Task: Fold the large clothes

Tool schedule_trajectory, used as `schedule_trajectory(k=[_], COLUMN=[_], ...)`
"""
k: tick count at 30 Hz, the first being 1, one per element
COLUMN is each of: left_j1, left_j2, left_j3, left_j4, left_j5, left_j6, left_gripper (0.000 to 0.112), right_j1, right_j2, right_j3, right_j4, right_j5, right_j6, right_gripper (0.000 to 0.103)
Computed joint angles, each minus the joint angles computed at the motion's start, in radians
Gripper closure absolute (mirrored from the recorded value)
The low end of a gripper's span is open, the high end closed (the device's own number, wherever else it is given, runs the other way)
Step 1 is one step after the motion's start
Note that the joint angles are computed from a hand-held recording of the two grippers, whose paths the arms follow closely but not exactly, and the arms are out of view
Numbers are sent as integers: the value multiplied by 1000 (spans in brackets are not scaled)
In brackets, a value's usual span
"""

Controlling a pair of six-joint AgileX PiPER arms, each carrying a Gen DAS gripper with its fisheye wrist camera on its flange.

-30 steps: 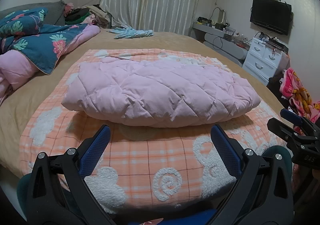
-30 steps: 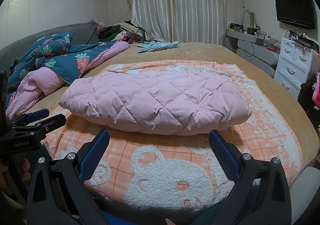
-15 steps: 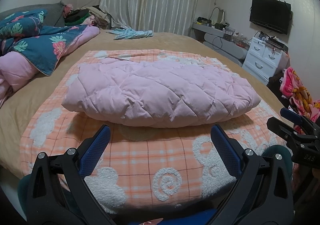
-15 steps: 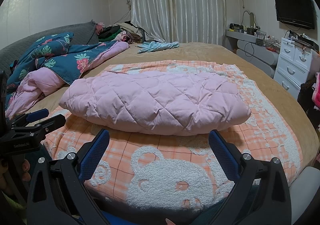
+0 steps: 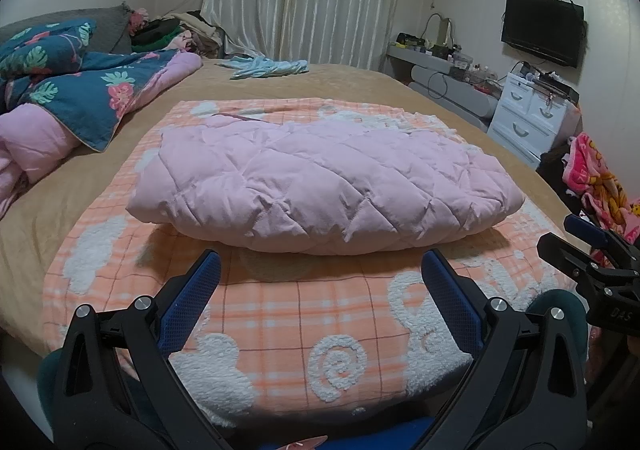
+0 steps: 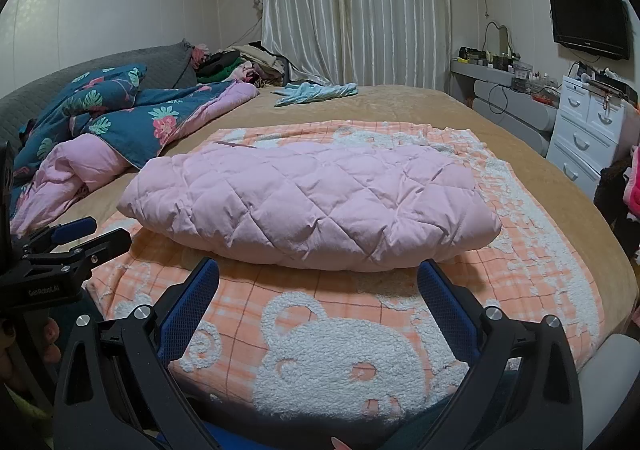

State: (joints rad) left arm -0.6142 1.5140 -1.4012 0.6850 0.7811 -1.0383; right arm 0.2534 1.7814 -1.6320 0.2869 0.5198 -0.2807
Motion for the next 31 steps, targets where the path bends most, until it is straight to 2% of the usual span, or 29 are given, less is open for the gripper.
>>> schedule_trajectory(k=[12, 16, 21, 23, 26, 29, 31], left_j1=[8, 12, 75, 118, 250, 455, 593], left_j2=[-4, 10, -2, -7, 8, 54, 112], left_j3=[6, -8, 12, 18, 1, -50, -100], left_j4=[-10, 2, -29, -30, -39, -97, -51], left_j5=[-12, 13, -31, -45, -33, -24, -14], left_j6=[8, 1, 7, 6, 37, 108, 112], left_gripper=[18, 18, 18, 18, 18, 18, 18], right_j1=[-14, -37, -116, -187, -313, -482, -579], right_j2=[-5, -5, -28, -33, -13, 96, 225], right_j3=[6, 10, 51, 59, 57, -29, -161], right_j4=[-17, -54, -98, -109, -232, -458, -573], right_j5=[-4, -15, -58, -80, -123, -82, 16], right_j6=[18, 68, 154, 195, 340, 572, 656], right_gripper=[4, 4, 4, 4, 4, 4, 4])
